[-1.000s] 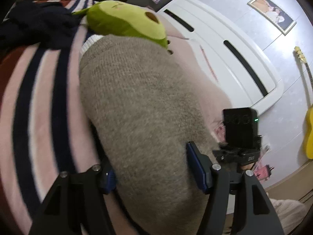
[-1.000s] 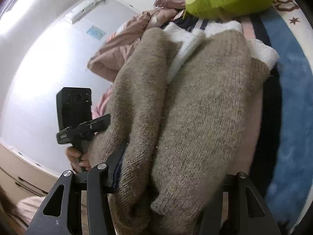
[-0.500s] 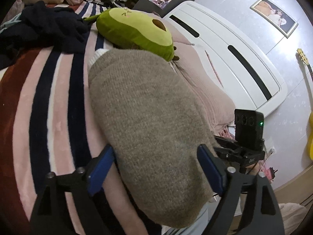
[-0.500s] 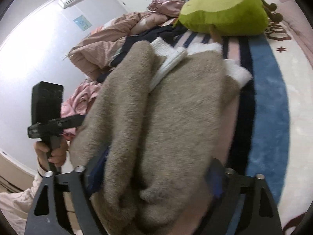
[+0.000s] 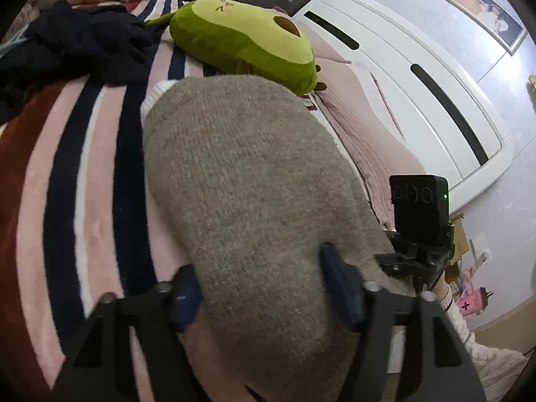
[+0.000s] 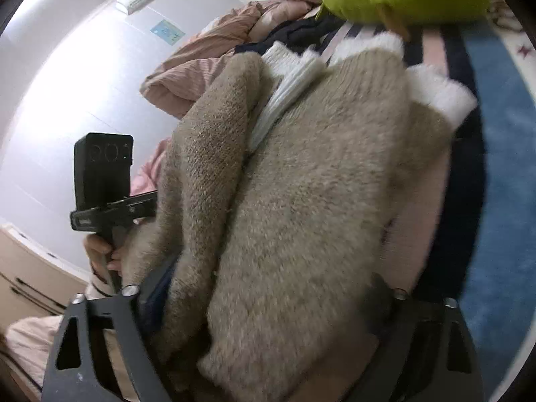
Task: Fold small clothes
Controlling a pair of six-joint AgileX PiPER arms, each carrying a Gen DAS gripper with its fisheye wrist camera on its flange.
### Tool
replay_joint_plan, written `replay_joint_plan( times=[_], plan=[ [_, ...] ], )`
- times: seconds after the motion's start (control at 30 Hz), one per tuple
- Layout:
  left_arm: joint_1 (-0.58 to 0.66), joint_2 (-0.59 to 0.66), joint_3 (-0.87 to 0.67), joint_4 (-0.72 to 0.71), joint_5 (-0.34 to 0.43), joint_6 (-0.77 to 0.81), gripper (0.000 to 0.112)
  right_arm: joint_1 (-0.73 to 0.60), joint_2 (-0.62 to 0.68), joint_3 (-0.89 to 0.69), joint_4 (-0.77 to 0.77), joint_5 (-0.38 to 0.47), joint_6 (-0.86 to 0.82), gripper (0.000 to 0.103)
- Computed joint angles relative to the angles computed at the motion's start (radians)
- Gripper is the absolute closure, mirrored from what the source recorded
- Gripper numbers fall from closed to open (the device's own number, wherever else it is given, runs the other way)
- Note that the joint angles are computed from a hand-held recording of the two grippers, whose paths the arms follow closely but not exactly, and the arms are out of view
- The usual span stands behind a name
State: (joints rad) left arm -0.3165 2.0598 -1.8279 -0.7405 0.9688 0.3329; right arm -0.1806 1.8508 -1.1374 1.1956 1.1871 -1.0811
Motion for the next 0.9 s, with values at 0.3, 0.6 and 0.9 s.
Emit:
replay_joint_plan(
  times=[0.3,0.6,0.9],
  plan=[
    [0.018,-0.083,0.007,0.024,-0.012,0.030,0.071,0.018,-0.108,0.019,0.084,0.000,-0.034,0.060],
    [0.114,-0.195,-0.010,0.056,0.033,0.050,0.071,0.168,-0.160,-0.101,0.082,-0.076,0.082,0.061],
    [0.392,-0.279,-0.097,0.022,0.172,0.143,0.071,0.469,-0.009,-0.507,0.006,-0.213,0.335,0.061]
  ],
)
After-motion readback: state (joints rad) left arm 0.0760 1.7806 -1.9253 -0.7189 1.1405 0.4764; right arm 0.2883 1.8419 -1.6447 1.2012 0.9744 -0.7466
